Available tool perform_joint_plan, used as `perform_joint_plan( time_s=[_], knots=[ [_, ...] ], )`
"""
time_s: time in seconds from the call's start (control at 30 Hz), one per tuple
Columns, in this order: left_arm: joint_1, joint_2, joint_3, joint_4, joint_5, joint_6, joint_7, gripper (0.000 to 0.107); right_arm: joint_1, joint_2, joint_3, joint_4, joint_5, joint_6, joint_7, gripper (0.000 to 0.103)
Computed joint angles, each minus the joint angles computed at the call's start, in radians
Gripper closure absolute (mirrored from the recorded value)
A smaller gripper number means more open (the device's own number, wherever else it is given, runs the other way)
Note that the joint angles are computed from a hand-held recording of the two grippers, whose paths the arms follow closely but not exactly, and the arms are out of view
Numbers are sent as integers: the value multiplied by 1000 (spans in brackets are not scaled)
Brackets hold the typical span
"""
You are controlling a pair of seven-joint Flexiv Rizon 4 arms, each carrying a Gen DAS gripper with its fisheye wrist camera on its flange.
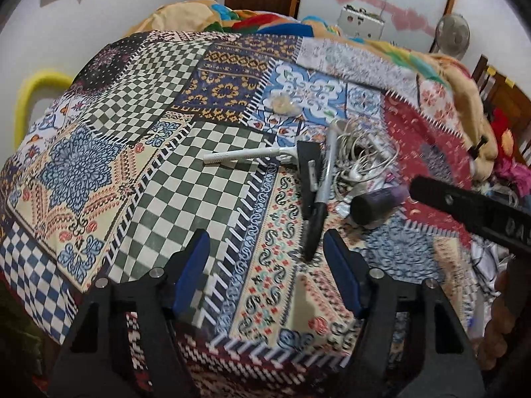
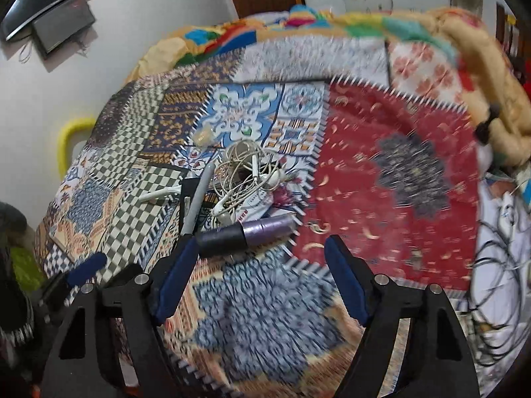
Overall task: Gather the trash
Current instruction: 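Move both tools toward the items on the bed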
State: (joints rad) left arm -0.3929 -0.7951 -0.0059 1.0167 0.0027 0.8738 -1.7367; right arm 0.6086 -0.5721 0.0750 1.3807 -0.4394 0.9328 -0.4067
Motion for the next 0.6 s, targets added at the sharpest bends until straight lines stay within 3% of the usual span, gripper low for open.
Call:
perform_joint_plan(
  time_s=[0.07, 0.27, 0.43, 0.6],
  knots=[
    [1, -14, -1, -17, 3, -13, 14, 48, -1, -30, 6, -34, 13, 2, -4, 27],
    [23, -13, -39, 9, -39, 4, 72, 56, 1, -106, 18, -143, 64, -68, -77, 29],
    [24, -17, -58, 7, -58, 3, 146, 66, -15, -80, 37, -104, 103, -82, -143, 55],
    [9, -62, -54, -67, -72, -54, 183, 73, -22, -30, 30, -22, 101, -81, -150, 62]
  ],
)
